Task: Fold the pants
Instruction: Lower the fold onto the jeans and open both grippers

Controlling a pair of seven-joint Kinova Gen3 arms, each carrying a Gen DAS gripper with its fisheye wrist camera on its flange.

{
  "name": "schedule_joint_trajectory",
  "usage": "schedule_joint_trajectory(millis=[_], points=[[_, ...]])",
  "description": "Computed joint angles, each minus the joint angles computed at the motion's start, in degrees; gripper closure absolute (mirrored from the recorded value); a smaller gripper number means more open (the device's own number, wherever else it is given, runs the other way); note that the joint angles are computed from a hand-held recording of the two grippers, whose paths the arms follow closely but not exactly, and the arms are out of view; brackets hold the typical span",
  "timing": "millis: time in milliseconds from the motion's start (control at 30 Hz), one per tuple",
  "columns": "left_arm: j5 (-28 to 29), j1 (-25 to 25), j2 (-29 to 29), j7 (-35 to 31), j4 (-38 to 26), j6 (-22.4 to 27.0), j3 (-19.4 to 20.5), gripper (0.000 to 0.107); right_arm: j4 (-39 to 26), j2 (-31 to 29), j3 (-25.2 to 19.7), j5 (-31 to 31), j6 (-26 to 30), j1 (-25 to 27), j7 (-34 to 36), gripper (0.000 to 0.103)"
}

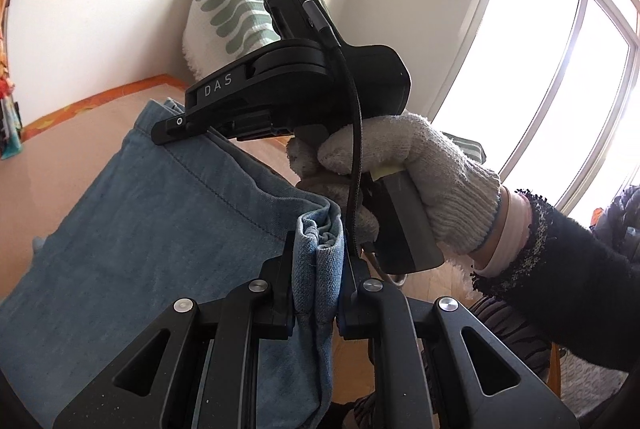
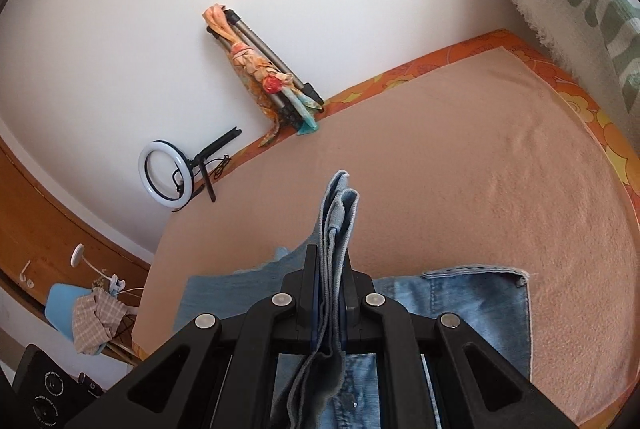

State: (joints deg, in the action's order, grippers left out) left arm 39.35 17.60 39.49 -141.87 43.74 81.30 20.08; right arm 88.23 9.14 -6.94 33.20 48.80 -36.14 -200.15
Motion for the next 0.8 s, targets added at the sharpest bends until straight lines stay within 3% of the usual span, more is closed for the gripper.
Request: schedule_joint_trajectory(millis=[167,300,500,600,667,767,800], points=[[-2.9,3.2,3.5,4.4,-5.0,3.3,-1.0,0.092,3.8,0.0,-0.6,-4.8,-1.7,1.8,2.0,0.098],[-4.2,3.5,3.8,5.8,-4.8,4.9,-1.3,0.087,4.1,0.8,-0.4,-7.5,-1.4,2.3,5.8,0.098],[-3.1,-0.6,0.8,3.2,-0.8,5.0,-1.2,0.084,1.8,2.6,-0.1,-9.4,2.0,1.9,9.6,0.098],[-3.1,-3.4,-1.7,1.2,1.1,3.7,-2.0,0.081,-0.6,4.0,-2.8,-8.4,6.6,3.1,10.4,0.096],[-2.5,-5.9,-2.8,1.0,1.7,3.6,-2.4,0.08,-3.5,5.3,-0.2,-9.2,11.2,0.3,12.9,0.09],[-1.4,-10.1,-5.3,0.1,4.7,1.9,-3.5,0.078,-8.9,8.5,7.8,-13.0,18.2,-6.1,19.7,0.079],[-1.0,-11.5,-5.8,0.0,5.6,1.0,-3.9,0.072,-10.8,9.6,10.5,-14.4,20.5,-8.0,21.9,0.074]])
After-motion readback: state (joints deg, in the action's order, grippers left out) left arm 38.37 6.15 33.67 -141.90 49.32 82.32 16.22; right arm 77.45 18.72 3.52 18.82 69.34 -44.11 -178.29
